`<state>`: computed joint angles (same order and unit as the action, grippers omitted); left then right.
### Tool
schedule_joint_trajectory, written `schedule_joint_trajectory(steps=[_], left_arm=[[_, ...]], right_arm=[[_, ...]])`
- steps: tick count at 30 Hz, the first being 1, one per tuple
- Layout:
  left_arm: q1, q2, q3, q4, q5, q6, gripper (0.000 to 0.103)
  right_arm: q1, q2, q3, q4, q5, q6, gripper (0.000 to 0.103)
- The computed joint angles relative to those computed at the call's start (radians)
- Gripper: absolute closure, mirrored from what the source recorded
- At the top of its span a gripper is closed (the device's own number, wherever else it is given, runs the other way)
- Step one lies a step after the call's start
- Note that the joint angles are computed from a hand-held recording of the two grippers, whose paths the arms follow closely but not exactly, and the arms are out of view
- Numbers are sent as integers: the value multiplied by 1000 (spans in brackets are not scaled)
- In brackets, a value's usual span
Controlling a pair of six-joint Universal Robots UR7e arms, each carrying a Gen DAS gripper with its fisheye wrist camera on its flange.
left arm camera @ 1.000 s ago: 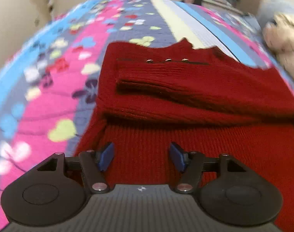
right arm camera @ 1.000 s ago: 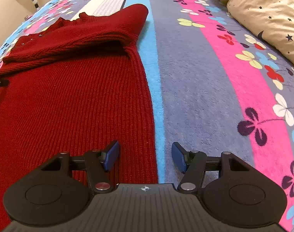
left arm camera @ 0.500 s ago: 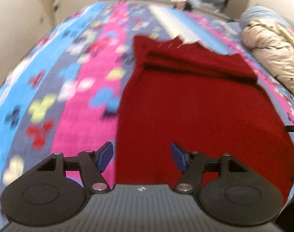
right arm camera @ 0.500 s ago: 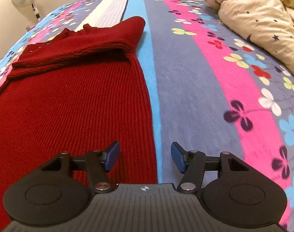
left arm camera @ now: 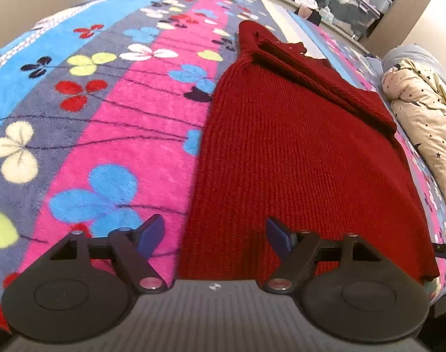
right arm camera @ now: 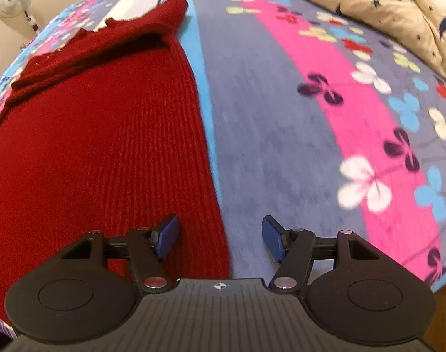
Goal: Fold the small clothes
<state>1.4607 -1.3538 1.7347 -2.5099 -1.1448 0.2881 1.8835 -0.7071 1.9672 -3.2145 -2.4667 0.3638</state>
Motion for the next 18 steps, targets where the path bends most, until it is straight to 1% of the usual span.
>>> schedule_joint_trajectory(steps=[2, 3, 4, 5, 7, 8, 9, 10, 11, 12, 13, 14, 15, 17, 18], left_arm=[[-9, 1, 17, -22, -1, -6, 23], [-13, -2, 23, -23, -7, -6, 26], [-17, -1, 28, -31, -8, 2, 30], [-25, 3, 37, -57, 8, 21, 34], [-34, 8, 52, -95, 50, 63, 58], [-33, 8, 53, -98, 56, 58, 61], [-26, 5, 46, -87, 40, 42, 69], [-19, 3, 36, -75, 17, 29, 82], [-11, 0, 26, -65, -15, 18, 87], [-4, -4, 19, -57, -48, 9, 88], [2, -8, 16, -57, -79, 5, 88], [6, -11, 13, -57, -102, 5, 88], [7, -12, 13, -57, -114, 3, 88], [5, -7, 10, -49, -94, -10, 84], [4, -2, 3, -30, -74, -24, 75]], right_arm=[[-2, -8, 16, 10, 5, 27, 33], [-4, -13, 21, 23, 12, 37, 33], [-5, -15, 26, 26, 15, 41, 33], [-4, -15, 29, 23, 18, 40, 33], [-6, -18, 38, 7, 26, 27, 33], [-7, -20, 43, 0, 34, 20, 35], [-8, -22, 47, -8, 45, 12, 44], [-10, -25, 52, -28, 67, -3, 62], [-18, -31, 63, -62, 116, -26, 74], [-21, -35, 66, -78, 150, -37, 82], [-17, -32, 65, -95, 160, -54, 90], [-13, -29, 63, -109, 161, -72, 94], [-13, -30, 66, -132, 175, -85, 94], [-23, -40, 82, -182, 229, -72, 94], [-26, -44, 85, -190, 234, -62, 94]])
